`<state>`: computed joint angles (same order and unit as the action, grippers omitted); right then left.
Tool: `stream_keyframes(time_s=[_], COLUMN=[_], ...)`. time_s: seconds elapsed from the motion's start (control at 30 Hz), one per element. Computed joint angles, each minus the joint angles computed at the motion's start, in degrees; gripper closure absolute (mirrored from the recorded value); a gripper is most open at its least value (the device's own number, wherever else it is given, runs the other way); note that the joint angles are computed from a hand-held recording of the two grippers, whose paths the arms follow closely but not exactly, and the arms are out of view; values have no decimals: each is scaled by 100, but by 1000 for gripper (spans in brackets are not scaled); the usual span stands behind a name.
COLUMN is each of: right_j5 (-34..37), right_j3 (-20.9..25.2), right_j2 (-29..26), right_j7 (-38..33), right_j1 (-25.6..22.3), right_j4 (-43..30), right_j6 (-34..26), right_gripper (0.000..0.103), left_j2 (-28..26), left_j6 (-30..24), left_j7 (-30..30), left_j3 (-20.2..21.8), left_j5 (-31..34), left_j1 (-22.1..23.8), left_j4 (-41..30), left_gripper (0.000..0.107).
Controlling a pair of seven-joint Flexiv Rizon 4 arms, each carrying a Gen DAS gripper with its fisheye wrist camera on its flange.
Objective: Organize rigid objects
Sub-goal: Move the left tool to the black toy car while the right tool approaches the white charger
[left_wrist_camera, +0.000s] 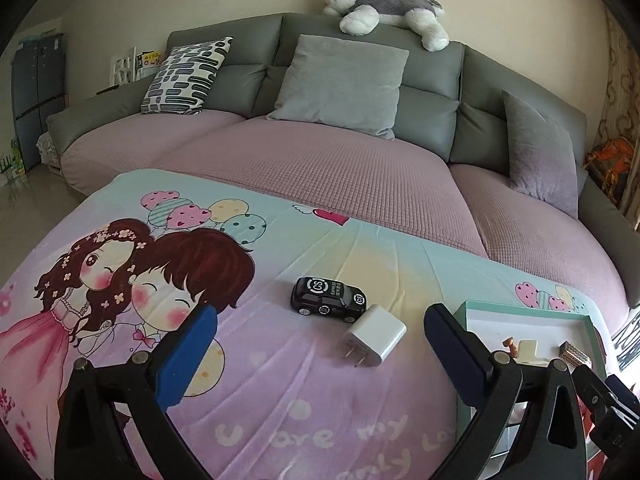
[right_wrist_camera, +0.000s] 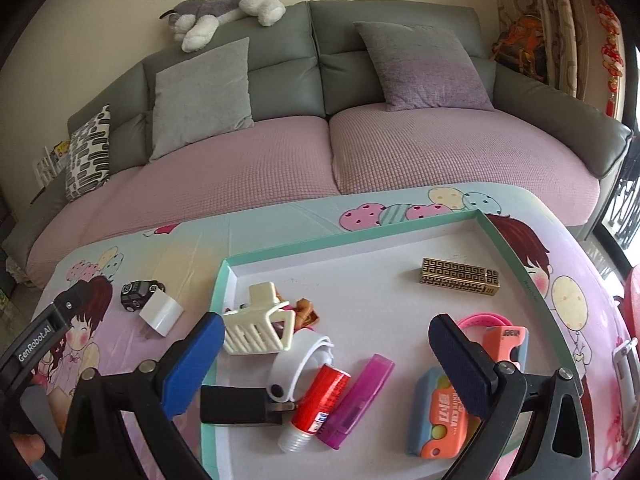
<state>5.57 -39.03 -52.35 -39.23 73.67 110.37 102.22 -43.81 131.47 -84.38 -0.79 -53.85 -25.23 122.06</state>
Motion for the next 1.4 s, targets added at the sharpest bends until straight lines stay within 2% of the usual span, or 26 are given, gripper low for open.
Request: stream_keyframes(time_s=[0.33,0.53,0.67,0.83,0.97,1.07,1.13,1.23,1.4], right_j5=[-150,-248,-321,-463,-676,-987,-1215,-1601,-2089], right_j3=[582,634,636,904,897,1357,1543,1831,2133], right_j2=[17,-38,-111,-131,-273,-336,-425,-599,-919], right_j7=[-298,-362,-459,-571,-586,-594,-546,-509,-230], right_j1=[-333,-293,-234,-391,-406,-797,-973,-1257,-1620], right_j4=[-402,-571,-712,-1019,-1340,-1699,-1931,-2343,-3015], right_j6=[120,69,98,-13,-161,-386,-537,-759,-1304], right_gripper=[0,0,0,0,0,0,0,4,12], left_j2=[161,256,292,288,319,324,349,276,98], left_j6=[93,174,55,-190,-374,-605,-1005,-1434,-1617], left_j7=[-138,-522,-850,-926,-1382,-1669,-1536,-1214,-1288], left_j3=[50,72,62,215,109,31,171,557,336], left_j5=[-9,264,719,863,1501,2108,2228,2114,2693], left_j1=[106,364,649,682,1118,1496,1504,1248,1747], left_j4=[341,663,810,853,896,811,642,323,-45], left_gripper=[4,4,4,4,4,4,4,4,4])
